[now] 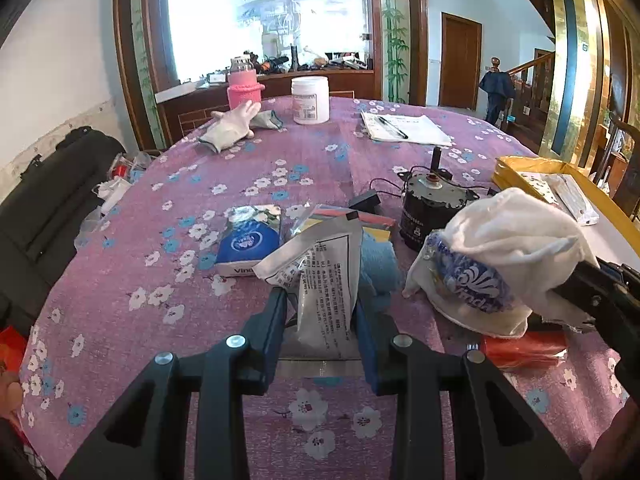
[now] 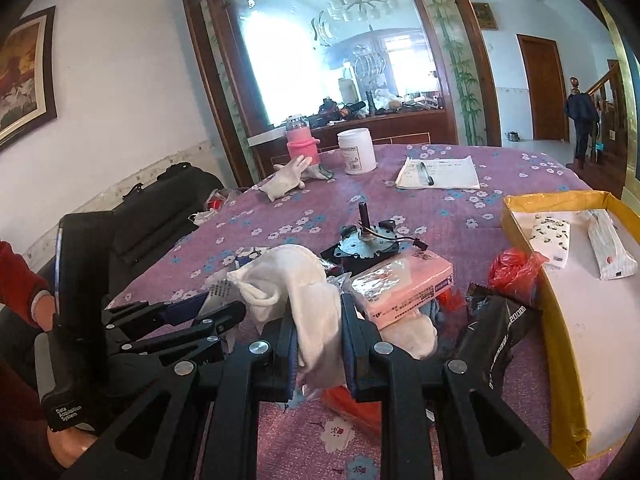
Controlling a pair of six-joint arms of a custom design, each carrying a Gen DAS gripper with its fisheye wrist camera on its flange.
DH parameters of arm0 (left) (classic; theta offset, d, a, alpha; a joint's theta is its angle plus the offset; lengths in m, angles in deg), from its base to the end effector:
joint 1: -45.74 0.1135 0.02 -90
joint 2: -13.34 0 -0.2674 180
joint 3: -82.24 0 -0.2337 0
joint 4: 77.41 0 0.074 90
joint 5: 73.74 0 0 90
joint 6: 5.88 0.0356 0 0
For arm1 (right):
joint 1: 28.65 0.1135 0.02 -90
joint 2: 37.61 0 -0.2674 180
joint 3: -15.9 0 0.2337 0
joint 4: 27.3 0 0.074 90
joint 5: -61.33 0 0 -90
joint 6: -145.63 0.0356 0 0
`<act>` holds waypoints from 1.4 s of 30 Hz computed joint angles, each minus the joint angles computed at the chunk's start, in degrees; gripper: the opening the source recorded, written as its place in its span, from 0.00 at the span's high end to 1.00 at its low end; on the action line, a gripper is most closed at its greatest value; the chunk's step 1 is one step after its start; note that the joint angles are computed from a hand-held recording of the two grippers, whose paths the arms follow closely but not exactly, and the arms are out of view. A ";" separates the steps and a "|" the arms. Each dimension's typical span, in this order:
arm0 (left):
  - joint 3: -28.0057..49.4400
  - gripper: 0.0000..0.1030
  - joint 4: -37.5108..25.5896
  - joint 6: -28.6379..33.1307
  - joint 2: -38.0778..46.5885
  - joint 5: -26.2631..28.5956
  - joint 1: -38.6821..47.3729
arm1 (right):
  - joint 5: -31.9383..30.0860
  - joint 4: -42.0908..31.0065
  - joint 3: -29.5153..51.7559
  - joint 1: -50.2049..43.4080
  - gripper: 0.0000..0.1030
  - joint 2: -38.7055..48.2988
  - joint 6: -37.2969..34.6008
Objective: Organize soft objects
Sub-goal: 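Lift the foil sachet and white cloth and carry both toward the tray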
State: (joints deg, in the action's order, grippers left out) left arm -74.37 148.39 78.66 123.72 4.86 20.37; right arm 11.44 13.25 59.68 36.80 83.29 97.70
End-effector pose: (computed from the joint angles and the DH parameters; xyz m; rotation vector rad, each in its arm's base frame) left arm 0.1904 -0.0825 0.0591 0.2913 2.2544 -0.0554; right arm 0.1416 0.2549 0.0548 -0.0461 2.0657 0.3863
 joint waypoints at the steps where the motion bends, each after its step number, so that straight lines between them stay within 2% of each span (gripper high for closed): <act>1: -0.26 0.68 0.63 0.01 0.08 -0.60 -0.42 | 0.17 0.00 -0.06 0.17 0.81 -0.05 0.08; 18: -3.88 0.68 4.21 -0.52 -1.35 -5.44 -5.11 | 4.84 -3.58 -0.23 4.31 0.81 -3.34 0.41; 25: -4.99 0.68 -0.70 -0.81 -9.22 -4.99 -5.20 | 7.45 -1.72 -5.22 6.39 0.80 -9.04 1.11; 31: -3.94 0.68 -9.64 -1.33 -17.23 -2.20 -4.99 | 9.53 -1.21 -7.70 7.32 0.80 -11.23 2.26; 36: -2.95 0.68 -14.11 -1.94 -21.05 -3.80 -7.78 | 9.70 0.95 -10.15 7.14 0.80 -11.89 3.44; 42: -0.50 0.68 -18.60 -3.41 -22.58 -6.21 -12.87 | 11.51 -1.10 -11.74 6.90 0.80 -12.60 6.60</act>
State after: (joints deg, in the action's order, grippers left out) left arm -74.87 129.79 75.25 101.14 -1.35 7.51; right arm 22.95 12.15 47.94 43.71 70.68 104.30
